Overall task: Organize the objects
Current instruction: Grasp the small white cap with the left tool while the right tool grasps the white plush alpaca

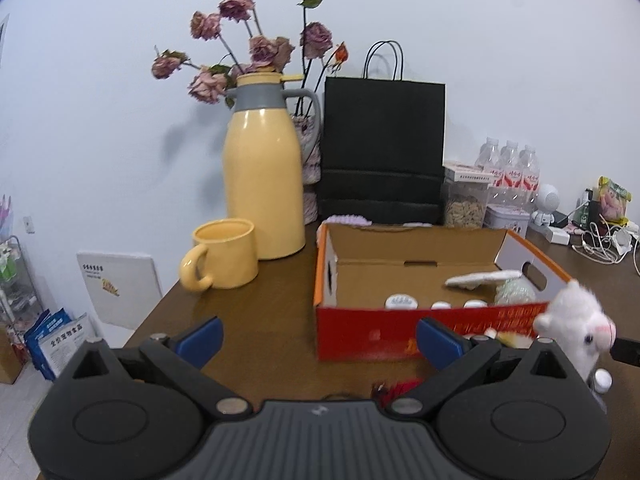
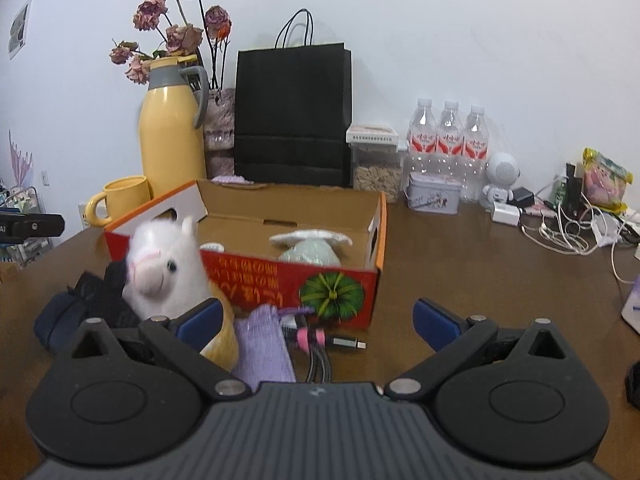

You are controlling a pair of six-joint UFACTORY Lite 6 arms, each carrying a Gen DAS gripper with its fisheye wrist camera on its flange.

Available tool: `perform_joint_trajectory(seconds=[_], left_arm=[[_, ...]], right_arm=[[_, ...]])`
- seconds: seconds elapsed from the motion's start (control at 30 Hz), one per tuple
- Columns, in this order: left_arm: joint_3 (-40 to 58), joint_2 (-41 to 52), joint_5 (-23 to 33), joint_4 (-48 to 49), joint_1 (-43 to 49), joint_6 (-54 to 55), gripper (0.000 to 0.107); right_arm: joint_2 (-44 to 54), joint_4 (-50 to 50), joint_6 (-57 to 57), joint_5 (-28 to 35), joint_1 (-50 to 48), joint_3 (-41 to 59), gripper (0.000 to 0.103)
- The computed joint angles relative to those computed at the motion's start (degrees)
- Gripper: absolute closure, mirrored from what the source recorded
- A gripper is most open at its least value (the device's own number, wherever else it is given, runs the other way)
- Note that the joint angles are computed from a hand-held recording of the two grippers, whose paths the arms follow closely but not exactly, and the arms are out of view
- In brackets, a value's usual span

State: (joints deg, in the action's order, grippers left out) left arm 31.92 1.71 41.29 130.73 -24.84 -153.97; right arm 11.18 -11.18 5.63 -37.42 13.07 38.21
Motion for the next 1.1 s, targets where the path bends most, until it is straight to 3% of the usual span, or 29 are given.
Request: perform_joint_trajectory(seconds=[0.57,1.1], left_arm=[[-18.9,-6.6,1.5,12.2,5.4,-13.2,0.004],[-15.7,2.5,3.3,19.1,15.2,-17.2,0.008]], right_arm=[[0.0,5.8,-5.6,-3.8,4.0,-10.2,0.0],[-0.8,7.5,-5.4,-6.4,8.0,-10.4,0.0]])
